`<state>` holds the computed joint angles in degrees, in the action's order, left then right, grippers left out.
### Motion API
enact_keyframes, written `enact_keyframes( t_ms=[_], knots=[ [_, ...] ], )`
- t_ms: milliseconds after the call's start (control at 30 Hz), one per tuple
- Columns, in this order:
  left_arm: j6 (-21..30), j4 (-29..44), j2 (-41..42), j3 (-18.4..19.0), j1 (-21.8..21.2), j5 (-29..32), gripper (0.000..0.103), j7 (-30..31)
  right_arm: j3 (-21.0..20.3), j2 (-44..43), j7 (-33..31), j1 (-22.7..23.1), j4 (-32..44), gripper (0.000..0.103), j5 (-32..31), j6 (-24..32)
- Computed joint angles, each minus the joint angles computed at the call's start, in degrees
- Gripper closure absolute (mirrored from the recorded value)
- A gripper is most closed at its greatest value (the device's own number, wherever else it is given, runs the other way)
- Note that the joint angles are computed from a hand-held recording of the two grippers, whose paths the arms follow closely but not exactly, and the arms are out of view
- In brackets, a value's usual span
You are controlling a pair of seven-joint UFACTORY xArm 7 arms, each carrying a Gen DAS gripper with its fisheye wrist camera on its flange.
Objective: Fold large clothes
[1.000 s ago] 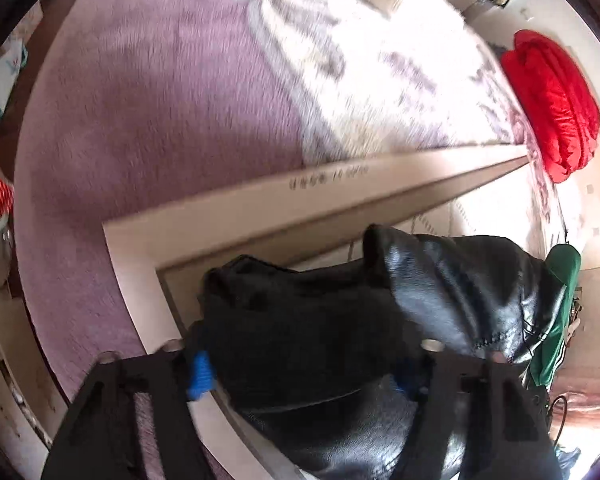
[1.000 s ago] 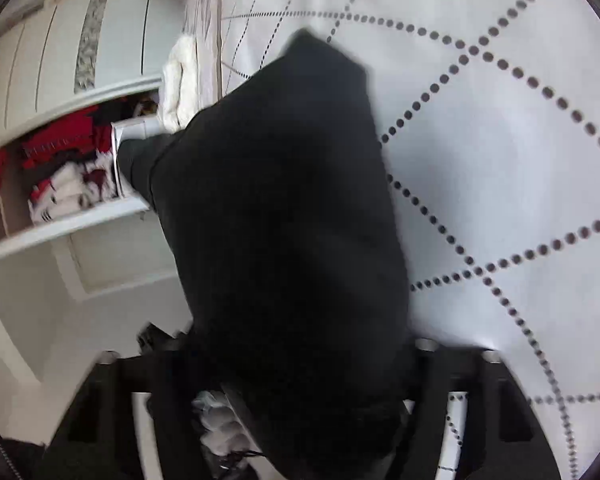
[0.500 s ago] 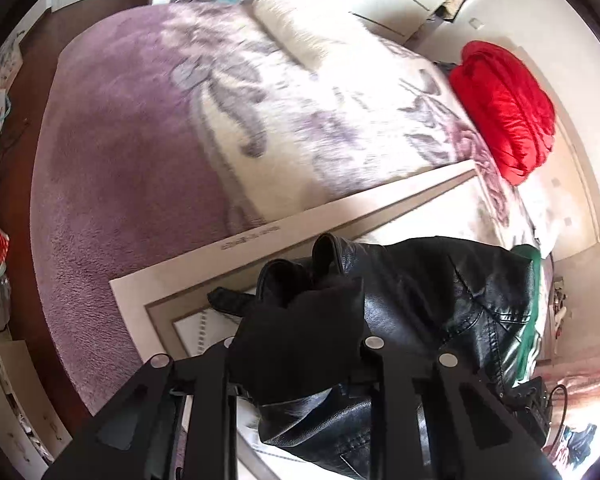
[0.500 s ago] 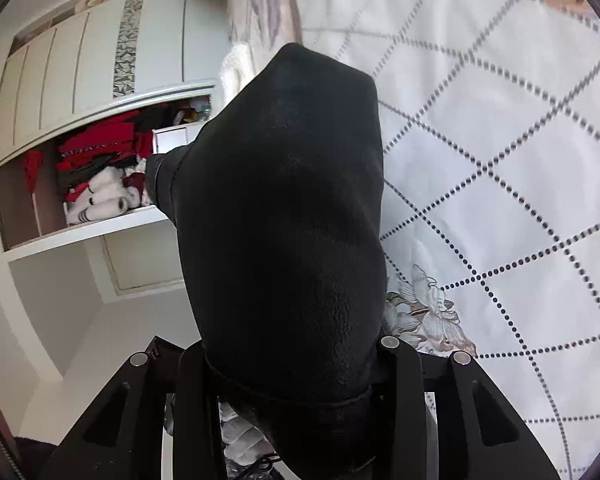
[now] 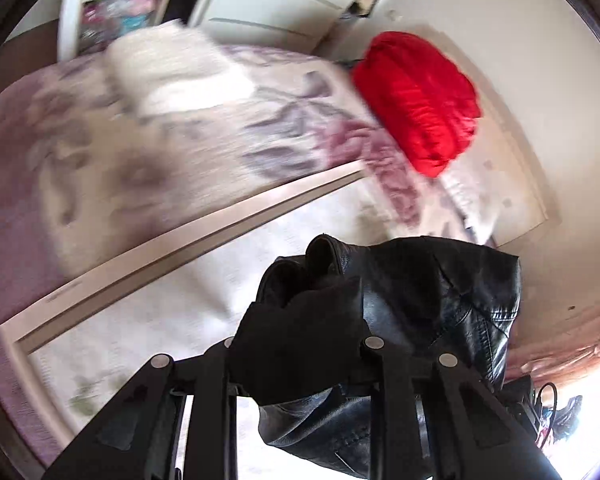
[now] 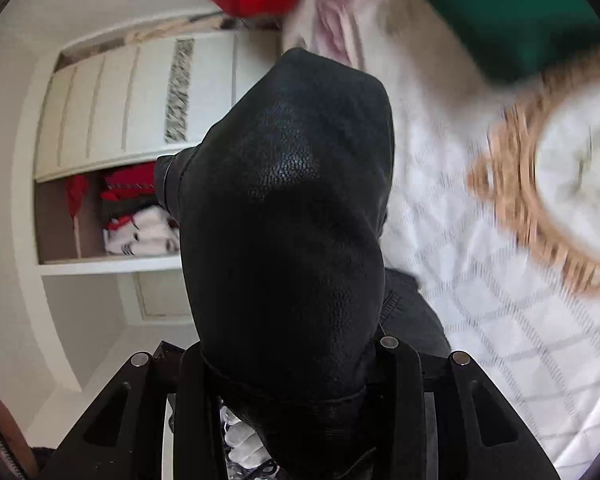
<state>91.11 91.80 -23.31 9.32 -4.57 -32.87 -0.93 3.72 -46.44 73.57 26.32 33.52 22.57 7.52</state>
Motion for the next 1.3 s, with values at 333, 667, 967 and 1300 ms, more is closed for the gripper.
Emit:
enact_keyframes(
  t_ms=[333, 667, 967, 1300],
  knots=[
    [-26.8, 1.0, 10.4, -18.9, -11.8, 0.8, 0.083, -12.9, -31.0, -18.6, -27.5, -5.4, -0.5, 0.062, -2.9, 20.0],
    [-33.4, -6.0, 18.6, -23.1, -21.2, 11.3, 0.066, -11.2, -50.5, -17.8, -44.0, -19.8, -5.6, 0.052, -5.6, 36.0],
    [-24.7, 2.5, 19.6, -24.6, -23.6, 26.1, 0.019, -7.3, -18.1, -3.5, -38.6, -35.6, 11.7, 0.001, -27.3, 63.3],
    [-11.4, 12.5, 13.3, -23.5, -23.0, 27.6, 0.001, 4.3, 9.2, -1.2, -27.0, -41.3, 38.6, 0.001, -37.3, 99.4]
  ],
)
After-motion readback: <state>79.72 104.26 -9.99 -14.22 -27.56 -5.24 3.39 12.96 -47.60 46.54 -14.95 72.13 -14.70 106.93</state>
